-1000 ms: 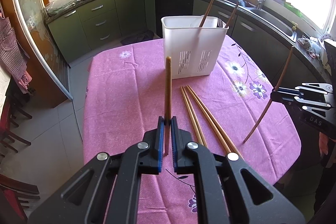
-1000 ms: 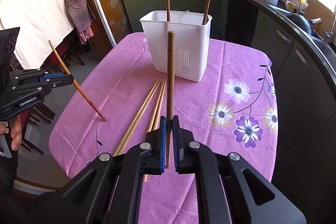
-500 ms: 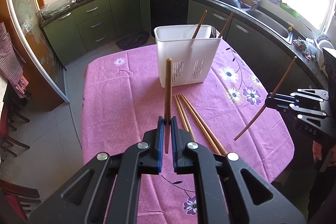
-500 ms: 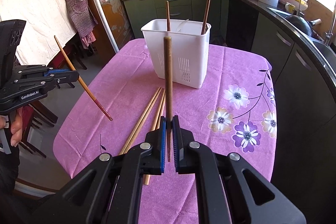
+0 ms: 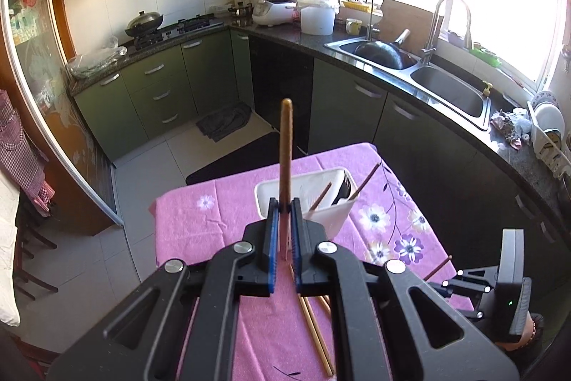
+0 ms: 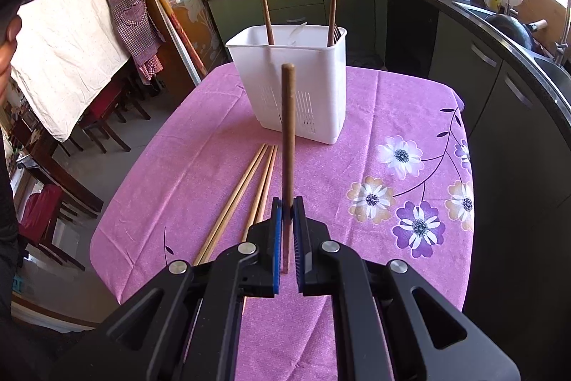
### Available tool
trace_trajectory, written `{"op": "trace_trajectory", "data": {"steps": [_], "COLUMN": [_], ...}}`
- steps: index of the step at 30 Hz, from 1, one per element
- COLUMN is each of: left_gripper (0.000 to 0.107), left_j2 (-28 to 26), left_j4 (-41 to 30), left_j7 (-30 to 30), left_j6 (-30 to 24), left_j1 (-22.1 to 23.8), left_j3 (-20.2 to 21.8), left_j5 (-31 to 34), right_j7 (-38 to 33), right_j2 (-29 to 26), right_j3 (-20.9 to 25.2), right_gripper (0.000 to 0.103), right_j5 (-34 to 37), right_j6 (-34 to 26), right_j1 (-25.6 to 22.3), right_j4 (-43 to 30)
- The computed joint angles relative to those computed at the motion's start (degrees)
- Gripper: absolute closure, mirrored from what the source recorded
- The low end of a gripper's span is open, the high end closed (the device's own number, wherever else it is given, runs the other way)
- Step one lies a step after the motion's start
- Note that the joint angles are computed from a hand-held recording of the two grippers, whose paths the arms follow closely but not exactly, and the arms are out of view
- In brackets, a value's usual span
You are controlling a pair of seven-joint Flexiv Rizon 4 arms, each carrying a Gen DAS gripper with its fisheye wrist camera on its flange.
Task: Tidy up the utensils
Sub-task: 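Lower the chopstick into the white caddy and open the left tool while the right tool carries its chopstick, then lower the chopstick into the white caddy and open the right tool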
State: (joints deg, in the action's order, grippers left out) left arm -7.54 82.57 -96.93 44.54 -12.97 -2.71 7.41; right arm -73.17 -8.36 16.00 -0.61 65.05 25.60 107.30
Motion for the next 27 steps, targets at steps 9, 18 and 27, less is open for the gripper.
{"op": "trace_trajectory", "data": {"steps": [9, 18, 27], "left_gripper": [0.100, 0.100, 0.083], "left_j2": [-8.98, -14.24, -10.16], "left_j4": [-13.82, -15.52, -6.90], "left_j7": [-2.87, -2.68, -0.41], "left_j6": [-2.66, -3.97, -2.37], "left_j1": [-1.91, -2.47, -1.75], "left_j3": [0.78, 2.45, 2.57], "left_j5": [3.76, 2.02, 0.26], "right_j7": [-2.06, -2.99, 0.20], "right_j2": [0.85, 1.29, 0.04], "right_j3": [0.35, 0.17, -1.42], "right_gripper": [0.096, 0.096, 0.096], "right_j5": [2.12, 3.00, -0.43], "right_j6": [0.89, 0.52, 4.65], "right_j1": [-0.57, -0.57, -0.12], "right_j4": [1.11, 0.39, -6.02]}}
